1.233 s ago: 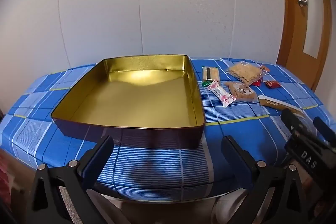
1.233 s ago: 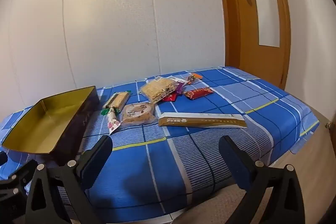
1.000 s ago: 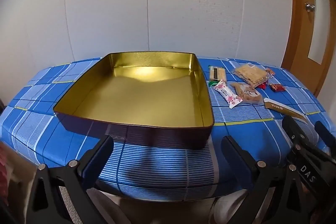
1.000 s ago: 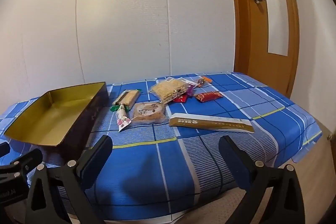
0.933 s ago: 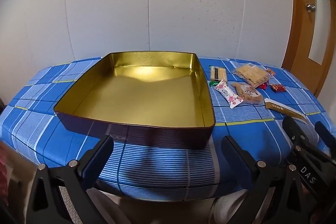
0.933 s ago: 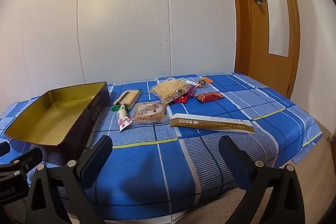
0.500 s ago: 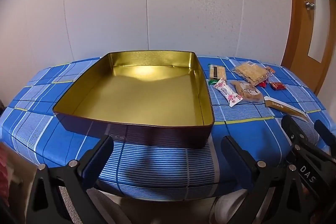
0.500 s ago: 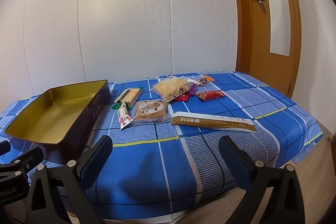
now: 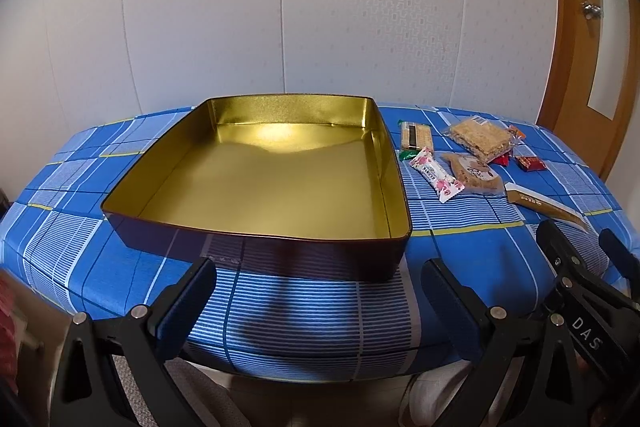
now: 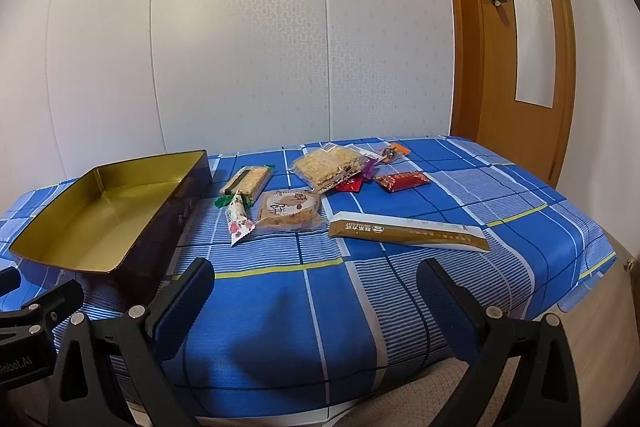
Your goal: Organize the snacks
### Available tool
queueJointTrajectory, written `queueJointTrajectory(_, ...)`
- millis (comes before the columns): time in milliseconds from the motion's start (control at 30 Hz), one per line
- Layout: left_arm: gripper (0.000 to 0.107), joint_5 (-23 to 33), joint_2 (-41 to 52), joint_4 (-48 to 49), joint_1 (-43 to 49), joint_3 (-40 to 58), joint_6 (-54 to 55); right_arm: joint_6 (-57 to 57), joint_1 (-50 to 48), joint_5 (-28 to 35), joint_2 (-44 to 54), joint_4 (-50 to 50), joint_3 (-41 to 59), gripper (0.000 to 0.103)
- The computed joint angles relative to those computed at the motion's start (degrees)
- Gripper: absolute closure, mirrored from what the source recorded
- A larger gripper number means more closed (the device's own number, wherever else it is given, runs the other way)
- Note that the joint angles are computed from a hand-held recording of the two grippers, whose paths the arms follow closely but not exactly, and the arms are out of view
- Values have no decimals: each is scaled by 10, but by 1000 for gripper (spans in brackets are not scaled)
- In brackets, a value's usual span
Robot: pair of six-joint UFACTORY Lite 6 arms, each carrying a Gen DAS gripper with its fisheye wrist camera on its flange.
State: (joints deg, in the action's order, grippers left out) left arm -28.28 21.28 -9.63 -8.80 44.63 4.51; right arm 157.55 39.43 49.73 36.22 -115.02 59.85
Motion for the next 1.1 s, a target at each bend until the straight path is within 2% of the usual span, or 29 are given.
queueJointTrajectory(1100,4,7,4,7,6,2,-7,3,0,0,4,-3,2,0)
